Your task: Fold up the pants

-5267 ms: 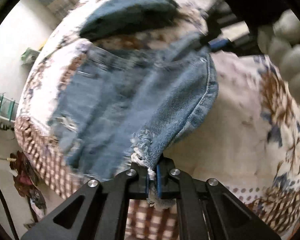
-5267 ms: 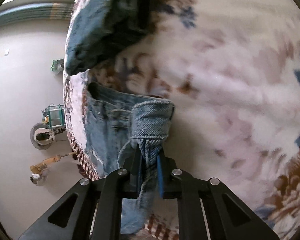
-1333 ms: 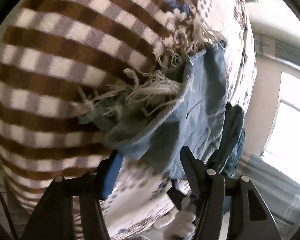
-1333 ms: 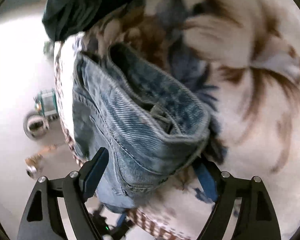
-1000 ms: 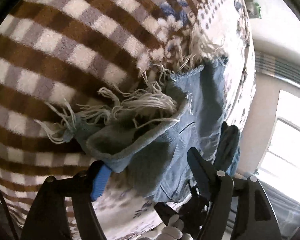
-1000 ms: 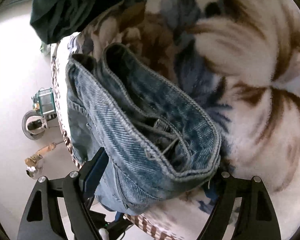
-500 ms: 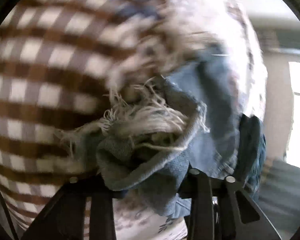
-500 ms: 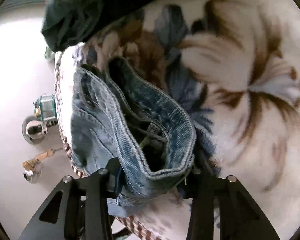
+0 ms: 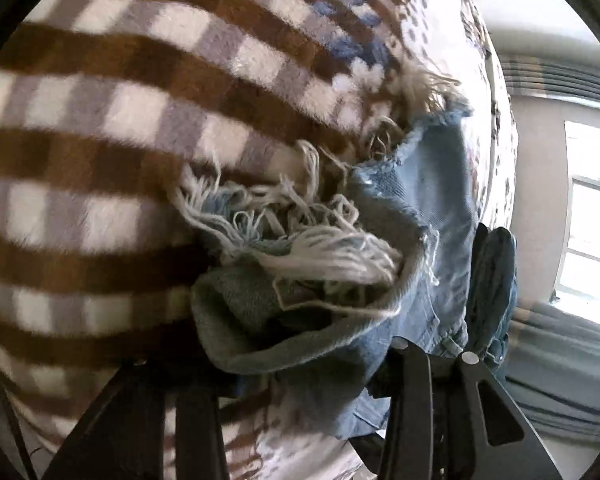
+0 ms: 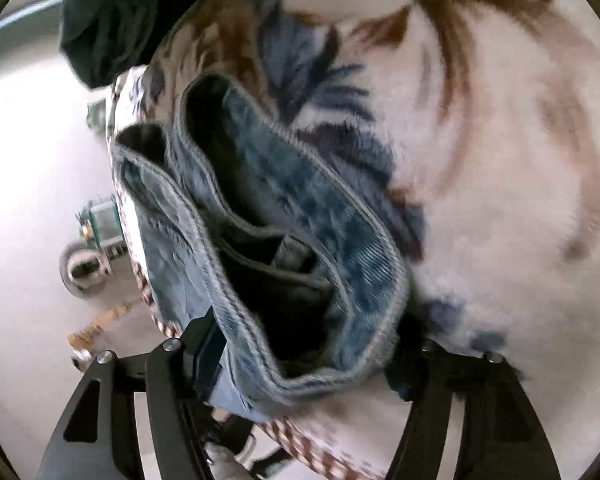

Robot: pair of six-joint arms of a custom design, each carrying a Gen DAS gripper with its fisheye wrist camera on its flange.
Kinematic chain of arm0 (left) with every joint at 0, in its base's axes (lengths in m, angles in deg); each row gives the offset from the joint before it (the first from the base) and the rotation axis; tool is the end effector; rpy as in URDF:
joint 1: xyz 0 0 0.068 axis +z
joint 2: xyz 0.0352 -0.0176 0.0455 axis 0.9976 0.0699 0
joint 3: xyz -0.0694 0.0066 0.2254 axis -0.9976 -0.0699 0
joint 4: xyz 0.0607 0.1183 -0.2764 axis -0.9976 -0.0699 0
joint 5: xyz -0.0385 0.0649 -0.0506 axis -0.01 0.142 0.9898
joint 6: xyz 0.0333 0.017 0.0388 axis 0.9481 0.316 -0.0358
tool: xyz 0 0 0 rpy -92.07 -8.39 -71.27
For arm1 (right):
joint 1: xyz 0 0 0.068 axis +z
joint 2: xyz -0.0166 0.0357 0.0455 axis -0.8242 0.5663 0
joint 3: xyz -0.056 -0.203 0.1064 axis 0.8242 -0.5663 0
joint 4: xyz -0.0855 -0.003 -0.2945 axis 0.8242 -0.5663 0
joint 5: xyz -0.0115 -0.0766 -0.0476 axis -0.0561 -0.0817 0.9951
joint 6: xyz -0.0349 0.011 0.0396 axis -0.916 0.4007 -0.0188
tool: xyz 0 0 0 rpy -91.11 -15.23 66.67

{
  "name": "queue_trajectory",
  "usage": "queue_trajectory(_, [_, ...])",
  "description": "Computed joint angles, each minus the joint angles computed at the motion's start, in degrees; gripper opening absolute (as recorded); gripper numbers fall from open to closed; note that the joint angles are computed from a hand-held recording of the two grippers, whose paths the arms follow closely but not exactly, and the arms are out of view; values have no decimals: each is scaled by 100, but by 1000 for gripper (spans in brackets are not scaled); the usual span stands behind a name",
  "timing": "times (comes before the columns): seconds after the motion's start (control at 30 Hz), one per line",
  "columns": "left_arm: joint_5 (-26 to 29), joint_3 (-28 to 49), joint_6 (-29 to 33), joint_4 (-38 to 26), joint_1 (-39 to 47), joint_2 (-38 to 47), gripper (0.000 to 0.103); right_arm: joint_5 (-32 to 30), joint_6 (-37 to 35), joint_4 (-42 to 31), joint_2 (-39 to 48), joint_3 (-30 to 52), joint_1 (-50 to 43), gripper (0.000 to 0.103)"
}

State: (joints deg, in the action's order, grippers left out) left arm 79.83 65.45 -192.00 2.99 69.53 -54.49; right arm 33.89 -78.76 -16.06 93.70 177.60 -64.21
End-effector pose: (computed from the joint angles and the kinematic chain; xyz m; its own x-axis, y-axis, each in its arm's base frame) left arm 0.1892 -0.0587 0.1921 -0.1671 -0.9658 0.1985 -0.7769 0.0050 -0.6296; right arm 0.3976 -0.0353 0.1283 -0.9391 0.1636 0.3023 0.3317 0.6620 0.6721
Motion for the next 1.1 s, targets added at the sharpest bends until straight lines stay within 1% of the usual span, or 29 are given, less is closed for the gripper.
queue_trajectory(0.03, [-46, 178, 118, -34, -15, 221, 36, -5, 183, 294, -198, -177, 27, 57])
queue_trajectory(0.07, [-131, 392, 267, -201, -70, 366, 31, 86, 292, 447, -335, -264, 67, 50])
queue_trajectory(0.1, [-201, 709, 452, -433, -127, 615, 30, 170, 460, 536, -438, -326, 99, 45])
queue_trajectory(0.13, [-282, 879, 474, -531, -183, 692, 28, 77, 796, 703, -667, -564, 37, 40])
queue_trajectory(0.17, [-389, 1134, 452, -693, -255, 796, 28, 41, 957, 775, -817, -717, -19, 38])
queue_trajectory(0.23, [-369, 1369, 623, -673, -264, 909, 28, -83, 1129, 823, -1045, -928, -169, 38])
queue_trajectory(0.27, [-386, 1449, 718, -752, -284, 958, 29, -122, 1003, 700, -1018, -921, -230, 41])
queue_trajectory(0.3, [-379, 1512, 814, -835, -280, 1048, 29, -60, 747, 417, -879, -793, -266, 45])
queue_trajectory(0.33, [-225, 1437, 898, -782, -170, 1056, 34, 26, 634, 290, -837, -799, -375, 55])
queue_trajectory(0.37, [41, 1225, 910, -665, -34, 982, 36, 47, 570, 231, -809, -815, -476, 61])
queue_trajectory(0.4, [222, 1087, 943, -568, 145, 959, 37, -15, 460, 173, -799, -867, -556, 63])
queue_trajectory(0.47, [462, 578, 882, -199, 388, 612, 43, -60, 128, 19, -612, -719, -536, 71])
queue_trajectory(0.53, [580, 307, 831, -20, 479, 433, 44, -17, -128, -40, -497, -590, -426, 76])
queue_trajectory(0.6, [640, 448, 1017, 16, 558, 769, 44, -21, -95, 166, -515, -609, -257, 75])
queue_trajectory(0.63, [513, 604, 1055, -29, 497, 969, 42, 14, 120, 446, -622, -751, -163, 61])
queue_trajectory(0.67, [377, 787, 1090, -92, 413, 1155, 34, 133, 373, 768, -764, -927, -94, 51])
queue_trajectory(0.73, [225, 1224, 1282, -315, 316, 1522, 26, 244, 713, 945, -943, -1041, -50, 43])
queue_trajectory(0.77, [145, 1357, 1277, -425, 285, 1483, 25, 269, 847, 903, -1061, -1026, -30, 40])
queue_trajectory(0.83, [-12, 1937, 1349, -870, 256, 1630, 24, 267, 890, 717, -1360, -967, -32, 38])
queue_trajectory(0.87, [16, 2159, 1406, -933, 308, 1701, 24, 275, 989, 661, -1439, -852, 28, 36])
queue_trajectory(0.93, [37, 2963, 1742, -1361, 402, 2147, 24, 148, 1072, 355, -1614, -597, 20, 34])
queue_trajectory(1.03, [363, 4060, 2253, -1745, 736, 2780, 24, 9, 1306, -46, -1722, -68, 15, 33])
queue_trajectory(1.07, [532, 4313, 2437, -1820, 876, 2857, 24, -50, 1427, -172, -1731, 179, 37, 33])
queue_trajectory(1.1, [624, 4784, 2650, -1992, 963, 3160, 24, -131, 1522, -271, -1703, 416, 61, 32])
